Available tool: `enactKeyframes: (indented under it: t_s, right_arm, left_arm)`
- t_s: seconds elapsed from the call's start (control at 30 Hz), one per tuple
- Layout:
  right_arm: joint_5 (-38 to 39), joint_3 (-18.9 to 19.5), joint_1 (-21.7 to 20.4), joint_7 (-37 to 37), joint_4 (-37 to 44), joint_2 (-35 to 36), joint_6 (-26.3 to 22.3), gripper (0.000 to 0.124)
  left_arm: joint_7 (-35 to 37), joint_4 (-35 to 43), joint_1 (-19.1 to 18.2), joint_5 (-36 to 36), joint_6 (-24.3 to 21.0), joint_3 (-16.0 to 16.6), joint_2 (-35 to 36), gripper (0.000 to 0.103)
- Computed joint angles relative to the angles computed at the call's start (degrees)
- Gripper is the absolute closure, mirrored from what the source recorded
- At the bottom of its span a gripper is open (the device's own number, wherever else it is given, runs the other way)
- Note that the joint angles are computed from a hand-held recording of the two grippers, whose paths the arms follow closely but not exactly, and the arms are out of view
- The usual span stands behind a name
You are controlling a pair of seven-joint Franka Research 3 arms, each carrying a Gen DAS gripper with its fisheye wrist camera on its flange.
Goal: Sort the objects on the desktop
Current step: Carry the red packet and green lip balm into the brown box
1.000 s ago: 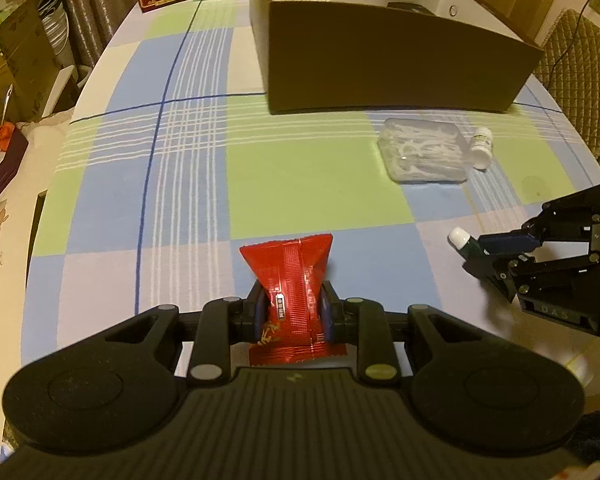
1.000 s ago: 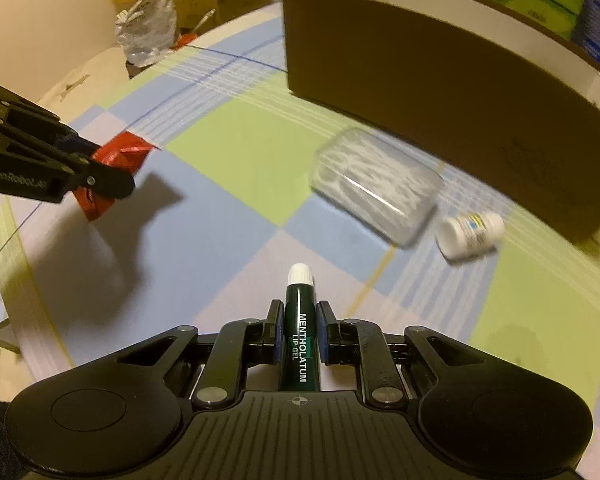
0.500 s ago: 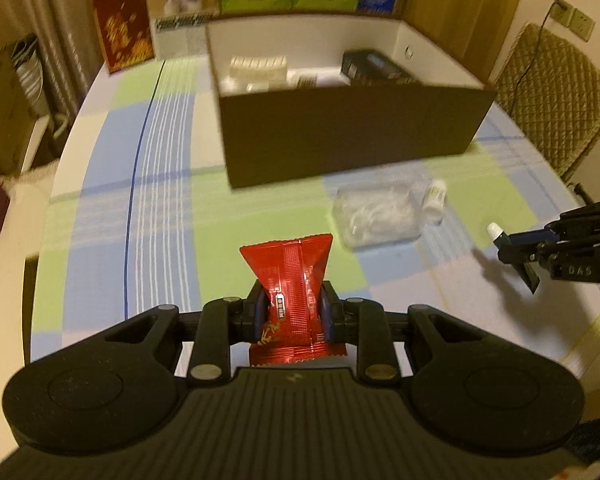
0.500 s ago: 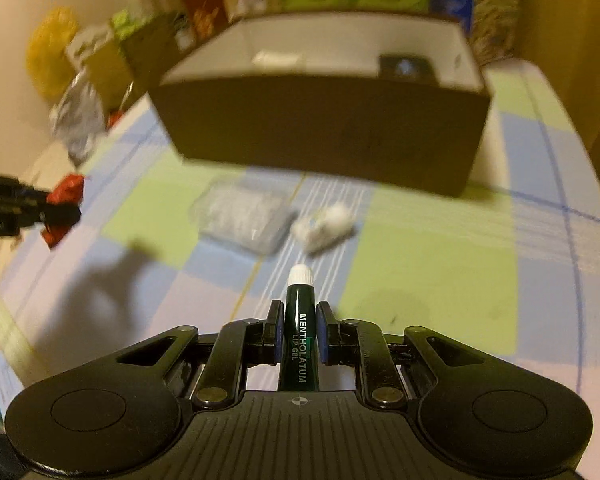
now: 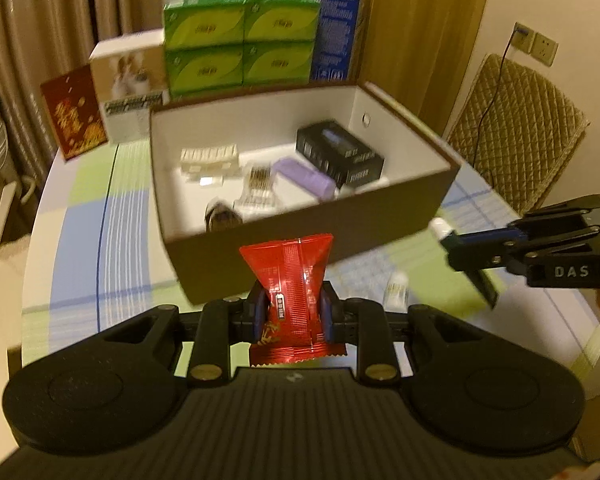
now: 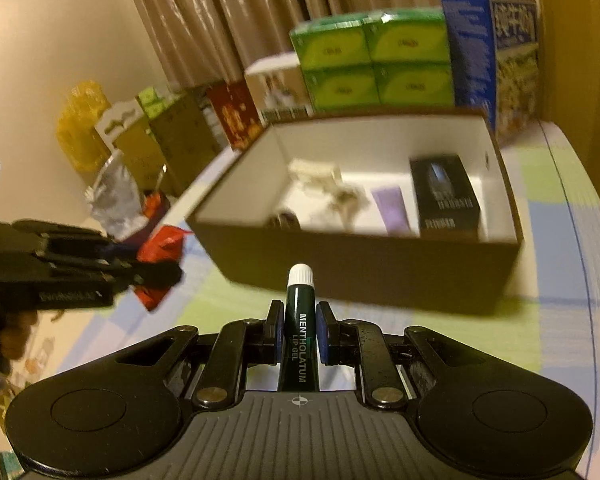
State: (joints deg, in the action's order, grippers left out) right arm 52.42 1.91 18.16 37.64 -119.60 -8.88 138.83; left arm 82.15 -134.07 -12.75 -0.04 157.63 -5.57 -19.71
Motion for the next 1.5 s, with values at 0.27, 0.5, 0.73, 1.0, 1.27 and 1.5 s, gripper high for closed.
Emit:
enactKeyframes:
  t_s: [0.27, 0.5, 0.73, 1.0, 1.27, 1.5]
  right_arm:
    - [1.05, 2.51, 0.89, 1.97, 11.67, 9.01, 5.39, 0.111]
    - [-3.21, 4.38, 0.20, 7.61, 19.99, 16.21, 6.84, 0.111]
    - [-9.86, 5.56, -0.06, 14.87, 27.42, 23.03, 7.23, 0.111]
    - [-19.08, 5.79, 0.40, 24.05, 36.85, 31.38, 5.17, 0.111]
    - [-25.76, 5.72, 0.93, 29.33, 44.00, 37.58, 2.20, 0.111]
    - [-28.70, 5.63, 1.02, 31.72, 47.91, 40.86, 0.28, 0.111]
  left_arm:
    - [2.35, 9.29, 1.69, -0.46, 1.32, 0.11, 8.19, 0.081]
    - [4.47, 17.13, 4.14, -1.83, 0.98, -0.86, 14.91, 0.081]
    - [6.09, 25.13, 6.66, -2.42, -1.09, -2.44, 21.90, 0.081]
    - [6.10, 34.92, 8.91, -0.74, -6.18, -3.97, 30.50, 0.081]
    - [4.93, 42.01, 9.67, 2.23, -10.77, -4.43, 37.29, 0.081]
    - [4.62, 46.52, 10.06, 3.29, -13.39, -4.68, 41.47, 0.080]
